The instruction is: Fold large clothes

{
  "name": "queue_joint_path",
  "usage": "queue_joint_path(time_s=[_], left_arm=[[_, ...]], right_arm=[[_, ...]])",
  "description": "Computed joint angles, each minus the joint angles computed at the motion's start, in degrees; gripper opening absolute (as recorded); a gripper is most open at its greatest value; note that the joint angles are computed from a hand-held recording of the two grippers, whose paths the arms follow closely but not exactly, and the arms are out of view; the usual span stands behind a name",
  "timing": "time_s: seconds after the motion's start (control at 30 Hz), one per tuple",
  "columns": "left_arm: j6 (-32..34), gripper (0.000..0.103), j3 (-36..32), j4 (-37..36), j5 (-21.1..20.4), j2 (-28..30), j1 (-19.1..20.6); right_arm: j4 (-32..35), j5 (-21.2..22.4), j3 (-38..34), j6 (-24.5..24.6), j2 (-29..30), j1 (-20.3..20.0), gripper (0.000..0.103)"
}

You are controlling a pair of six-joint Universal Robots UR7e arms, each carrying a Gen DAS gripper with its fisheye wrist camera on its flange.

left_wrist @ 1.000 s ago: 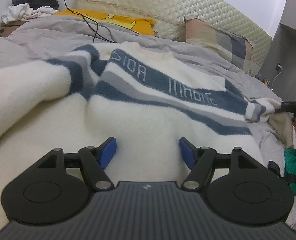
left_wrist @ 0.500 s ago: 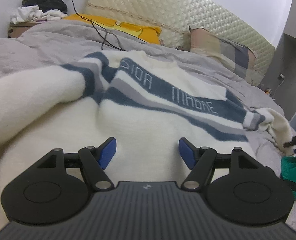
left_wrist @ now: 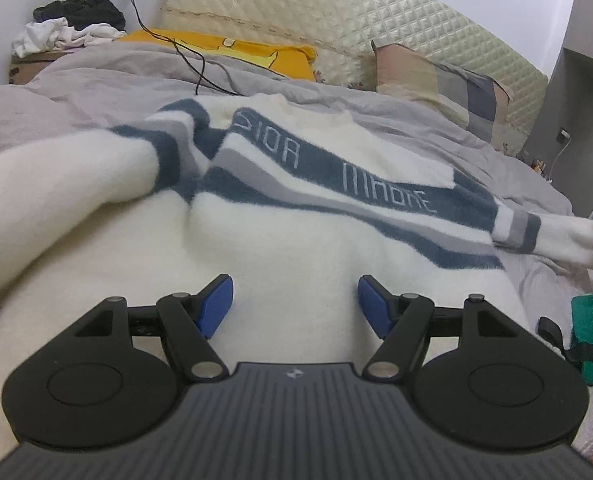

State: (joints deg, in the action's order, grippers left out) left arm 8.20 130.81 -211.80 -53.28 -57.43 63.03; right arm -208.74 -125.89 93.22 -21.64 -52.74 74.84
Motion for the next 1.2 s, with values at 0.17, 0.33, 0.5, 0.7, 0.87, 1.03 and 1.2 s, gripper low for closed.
queue_joint_path(time_s=[0.17, 0.33, 0.5, 0.7, 0.87, 1.03, 1.2], left_arm=[[1.2, 0.074, -1.5, 1.3, -0.6, 0.7, 0.6], [0.5, 0.074, -2.5, 4.1, -1.9, 0.1, 1.5], [1.3, 0.074, -1.8, 5.0, -1.4, -1.2, 1.0], [1.7, 0.074, 0.5, 4.1, -2.1, -3.2, -0.3], [1.9, 0.074, 2.5, 1.7, -5.4, -5.1, -0.3], [3.9, 0.074, 4.7, -3.8, -6.7, -5.6, -1.4], [3.9, 0.074, 6.6, -3.7, -6.8, -7.5, -2.2]], right_arm=[[4.0, -1.3, -4.5, 3.2, 4.2, -2.1, 0.009], [1.9, -0.8, -4.3, 3.4, 5.1, -2.4, 0.017], [-3.6, -2.0, 0.4, 2.9, 2.9, 0.2, 0.069], [-8.9, -2.7, 9.8, 2.7, 0.0, 6.0, 0.067], [-12.3, -3.1, 16.7, 4.8, 1.1, 13.2, 0.067], [-17.3, -3.4, 21.0, 6.2, 4.9, 21.2, 0.067], [-21.1, -0.9, 25.7, 10.8, 9.5, 27.7, 0.067]])
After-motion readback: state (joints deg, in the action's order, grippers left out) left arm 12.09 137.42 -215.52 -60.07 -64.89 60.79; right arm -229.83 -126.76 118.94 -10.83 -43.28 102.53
